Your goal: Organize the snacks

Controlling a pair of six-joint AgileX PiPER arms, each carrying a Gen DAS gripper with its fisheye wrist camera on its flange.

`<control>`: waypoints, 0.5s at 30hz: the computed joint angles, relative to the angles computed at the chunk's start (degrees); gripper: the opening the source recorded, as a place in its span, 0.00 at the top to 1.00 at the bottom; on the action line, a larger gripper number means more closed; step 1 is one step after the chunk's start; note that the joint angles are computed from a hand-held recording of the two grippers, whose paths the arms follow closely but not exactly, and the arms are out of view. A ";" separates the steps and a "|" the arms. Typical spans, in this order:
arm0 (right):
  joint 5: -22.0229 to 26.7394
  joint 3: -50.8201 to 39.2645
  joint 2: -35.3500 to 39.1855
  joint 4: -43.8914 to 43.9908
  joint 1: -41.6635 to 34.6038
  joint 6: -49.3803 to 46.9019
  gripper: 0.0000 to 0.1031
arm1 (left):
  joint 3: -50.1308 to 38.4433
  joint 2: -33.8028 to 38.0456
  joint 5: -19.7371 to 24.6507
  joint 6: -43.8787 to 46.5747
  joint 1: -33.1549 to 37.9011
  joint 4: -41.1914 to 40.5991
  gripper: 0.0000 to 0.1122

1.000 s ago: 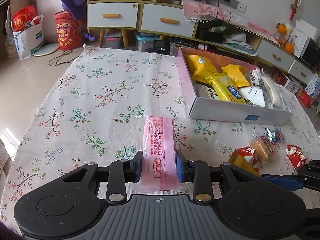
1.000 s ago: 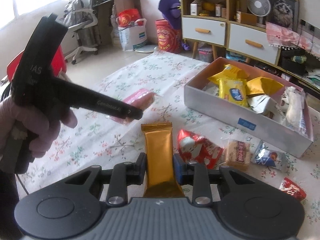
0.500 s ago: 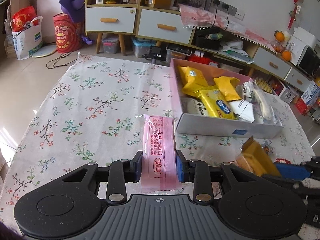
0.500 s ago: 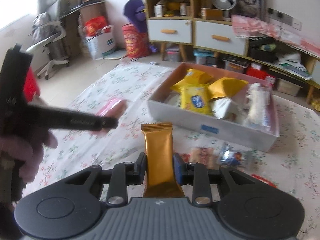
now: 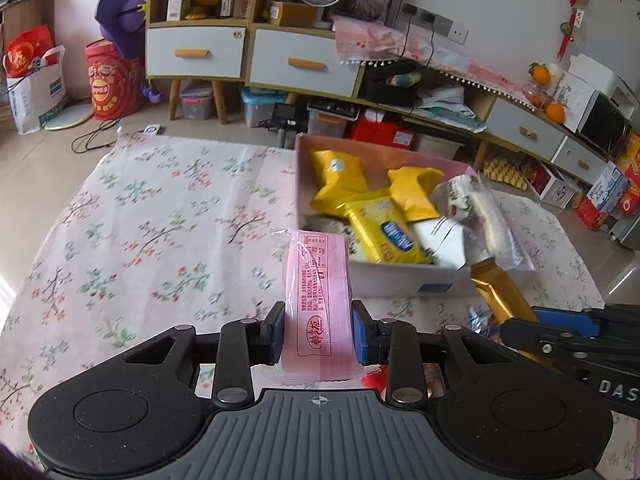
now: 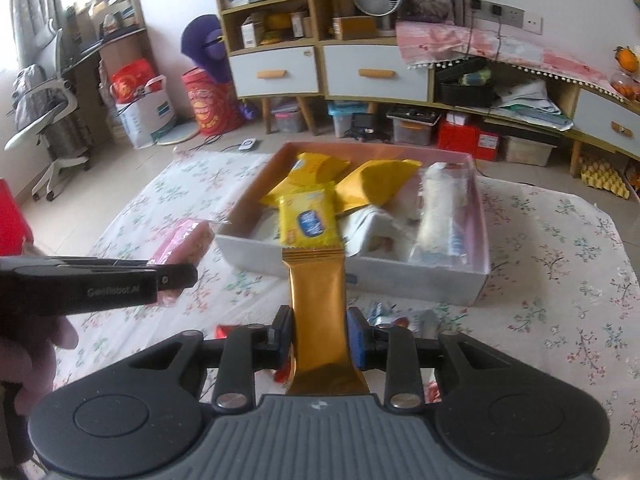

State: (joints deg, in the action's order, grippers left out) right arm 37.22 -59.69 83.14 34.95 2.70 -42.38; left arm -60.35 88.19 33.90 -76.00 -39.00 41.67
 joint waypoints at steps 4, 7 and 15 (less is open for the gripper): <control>0.31 -2.16 2.12 0.23 -0.78 0.33 0.86 | -3.02 1.98 0.14 0.30 0.05 0.10 0.73; 0.13 -3.09 3.27 0.40 -1.14 0.47 0.86 | -5.42 3.73 0.07 1.06 0.42 -0.05 0.73; -0.47 -5.74 7.37 4.75 -3.57 -2.43 0.86 | -8.65 8.94 -5.43 -0.65 2.81 3.02 0.73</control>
